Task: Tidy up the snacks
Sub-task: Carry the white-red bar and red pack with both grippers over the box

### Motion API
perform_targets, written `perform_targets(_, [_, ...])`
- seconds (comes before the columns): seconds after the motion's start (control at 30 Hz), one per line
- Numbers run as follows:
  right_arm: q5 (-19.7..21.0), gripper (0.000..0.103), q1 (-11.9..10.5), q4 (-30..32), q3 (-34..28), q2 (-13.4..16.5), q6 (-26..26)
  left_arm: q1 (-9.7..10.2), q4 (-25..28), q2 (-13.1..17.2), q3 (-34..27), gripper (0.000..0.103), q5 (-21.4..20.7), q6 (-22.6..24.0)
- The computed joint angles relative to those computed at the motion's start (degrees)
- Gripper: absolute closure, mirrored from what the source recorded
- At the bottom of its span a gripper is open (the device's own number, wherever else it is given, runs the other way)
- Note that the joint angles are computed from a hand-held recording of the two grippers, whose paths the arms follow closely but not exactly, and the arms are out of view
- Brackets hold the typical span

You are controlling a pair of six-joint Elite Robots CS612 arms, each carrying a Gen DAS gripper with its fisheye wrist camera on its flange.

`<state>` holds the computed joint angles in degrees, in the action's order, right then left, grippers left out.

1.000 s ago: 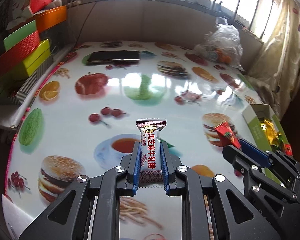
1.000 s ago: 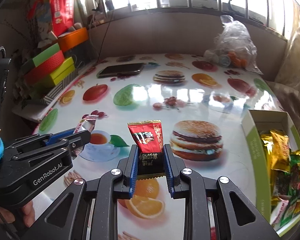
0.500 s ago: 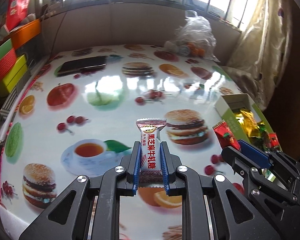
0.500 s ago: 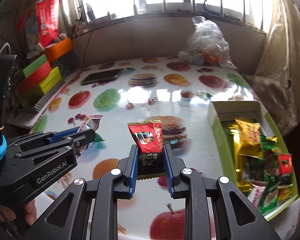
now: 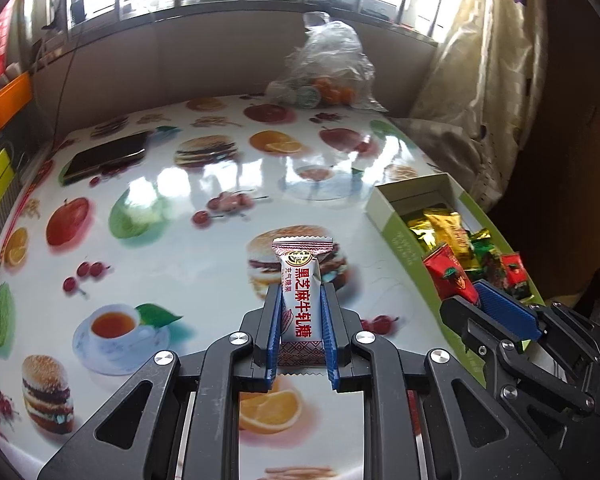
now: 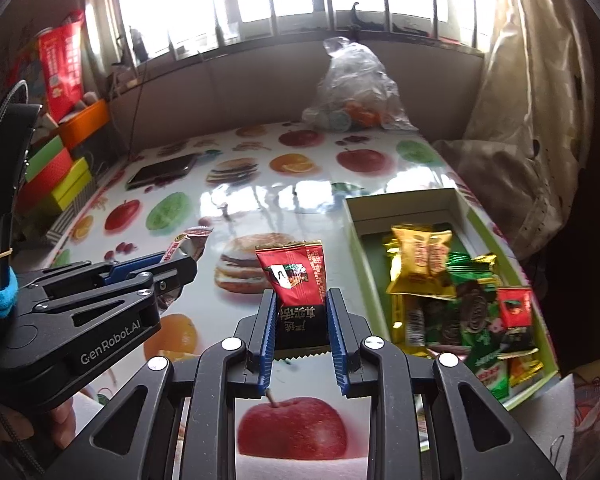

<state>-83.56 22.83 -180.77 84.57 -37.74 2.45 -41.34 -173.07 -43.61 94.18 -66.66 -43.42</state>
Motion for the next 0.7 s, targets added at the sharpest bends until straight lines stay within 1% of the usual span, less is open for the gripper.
perform_targets(0.3, [-1.87,0.080,-1.35,-1.12,1.54,-0.90,2.48,0.09,0.47,1.60,-3.75,0.084,-3.31,2.93])
perform_targets(0.7, [-5.33,0.080,-3.49,-1.51,2.58,-1.40,5.79,0.61,2.32,5.33,-11.21,0.084,-8.33,6.56])
